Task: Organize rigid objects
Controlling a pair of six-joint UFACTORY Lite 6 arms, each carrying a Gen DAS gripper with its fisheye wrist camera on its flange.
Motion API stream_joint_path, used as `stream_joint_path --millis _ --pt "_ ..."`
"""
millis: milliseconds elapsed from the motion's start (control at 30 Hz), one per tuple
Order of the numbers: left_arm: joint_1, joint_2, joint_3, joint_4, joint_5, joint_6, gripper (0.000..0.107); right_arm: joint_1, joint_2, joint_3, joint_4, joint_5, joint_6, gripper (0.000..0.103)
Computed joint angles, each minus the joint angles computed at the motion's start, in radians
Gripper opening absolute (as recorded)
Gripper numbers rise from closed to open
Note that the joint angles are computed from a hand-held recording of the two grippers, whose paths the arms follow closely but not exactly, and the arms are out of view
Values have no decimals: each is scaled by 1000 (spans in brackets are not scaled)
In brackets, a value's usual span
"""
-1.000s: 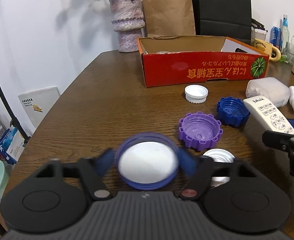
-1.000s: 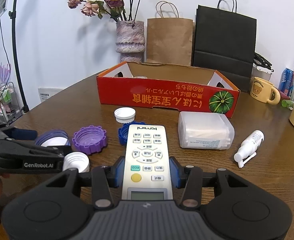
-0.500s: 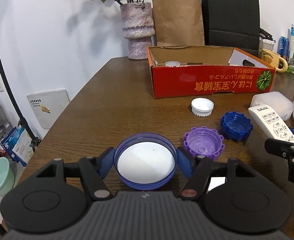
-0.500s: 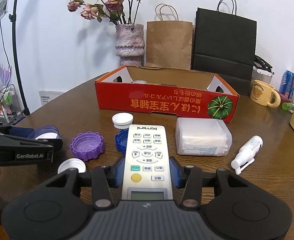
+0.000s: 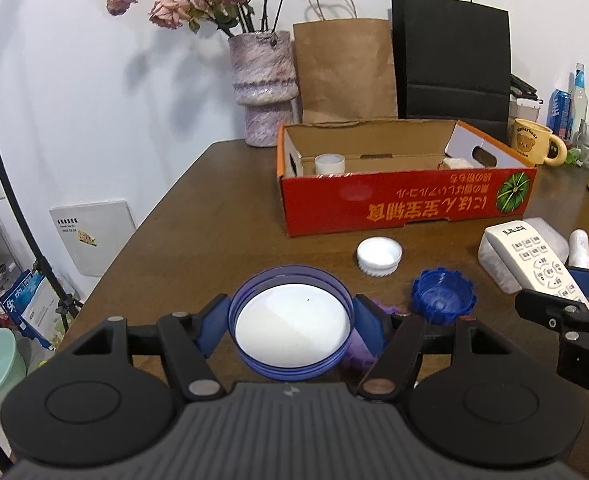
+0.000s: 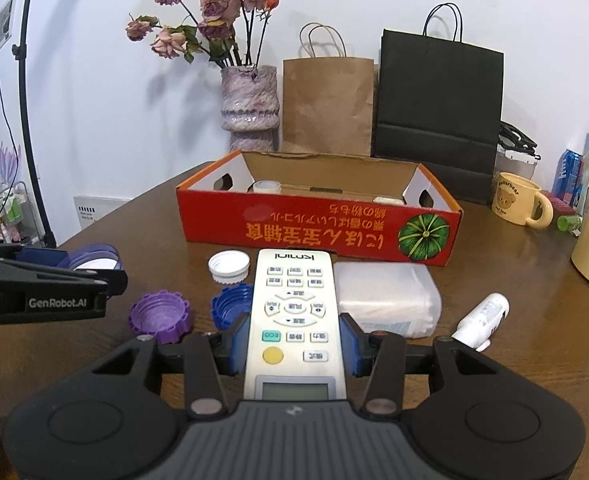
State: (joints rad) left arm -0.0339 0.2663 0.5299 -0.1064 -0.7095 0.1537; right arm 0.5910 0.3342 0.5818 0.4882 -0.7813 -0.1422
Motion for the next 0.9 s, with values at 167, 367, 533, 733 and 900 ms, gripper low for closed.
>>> stream_joint_path --millis 167,367,533,733,900 --pt "-46 2 40 -55 24 20 68 -42 -17 4 -39 11 1 45" --pt "-90 26 107 -113 54 34 69 -100 -19 33 -101 37 6 45" --pt "-121 61 176 -161 77 53 69 -149 -7 70 -153 55 13 45" --pt "-144 110 266 -192 103 53 68 -208 21 136 -225 92 27 45" --pt "-161 152 348 -232 130 68 68 -248 66 212 -277 117 44 45"
